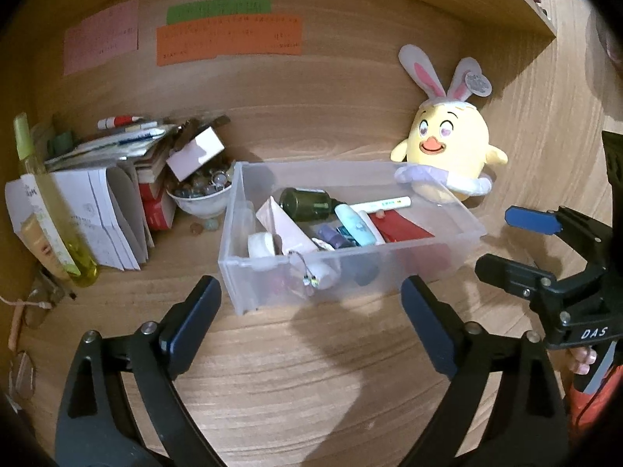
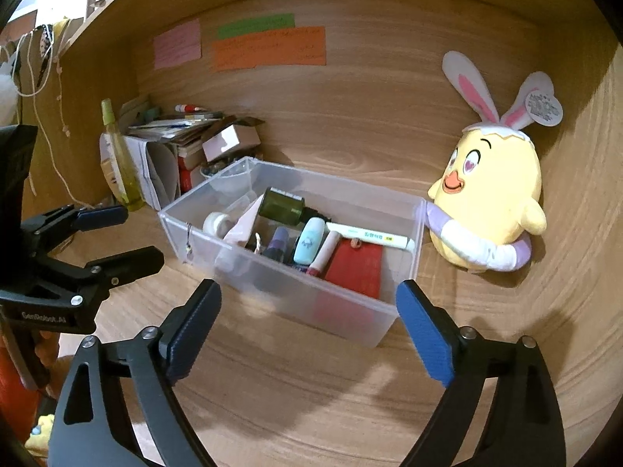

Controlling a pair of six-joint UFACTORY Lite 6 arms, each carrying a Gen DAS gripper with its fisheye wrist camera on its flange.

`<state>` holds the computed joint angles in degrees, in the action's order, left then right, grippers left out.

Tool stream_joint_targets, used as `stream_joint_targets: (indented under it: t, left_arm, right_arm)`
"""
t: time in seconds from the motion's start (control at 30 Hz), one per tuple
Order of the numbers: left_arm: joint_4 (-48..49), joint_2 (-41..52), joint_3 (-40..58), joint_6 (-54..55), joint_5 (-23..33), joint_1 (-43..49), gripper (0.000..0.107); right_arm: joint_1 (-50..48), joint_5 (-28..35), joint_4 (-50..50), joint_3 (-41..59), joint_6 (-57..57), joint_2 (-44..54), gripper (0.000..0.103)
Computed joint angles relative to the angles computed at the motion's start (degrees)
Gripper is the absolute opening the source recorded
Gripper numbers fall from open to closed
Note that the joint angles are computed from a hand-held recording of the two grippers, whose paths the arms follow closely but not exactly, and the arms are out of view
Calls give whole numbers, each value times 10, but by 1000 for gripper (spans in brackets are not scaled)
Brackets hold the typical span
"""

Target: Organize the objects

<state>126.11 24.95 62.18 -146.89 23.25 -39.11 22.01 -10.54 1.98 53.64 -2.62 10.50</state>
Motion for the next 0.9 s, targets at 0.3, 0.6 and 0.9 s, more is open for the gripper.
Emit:
stream_joint_targets:
  t: [0.3,0.6,0.9]
  left_arm:
    - [39,-14,-26,-56,0,-4,95]
    - [53,-16,-34,-77,-1,-3,95]
    - [55,-15,-35,-79,-1,-4,95]
  right_arm:
    - [10,-12,21,-30,-19,-14,90]
    - [9,-13,-2,-38,8,-22,91]
    - [10,-16,2,-47,3,-28,91]
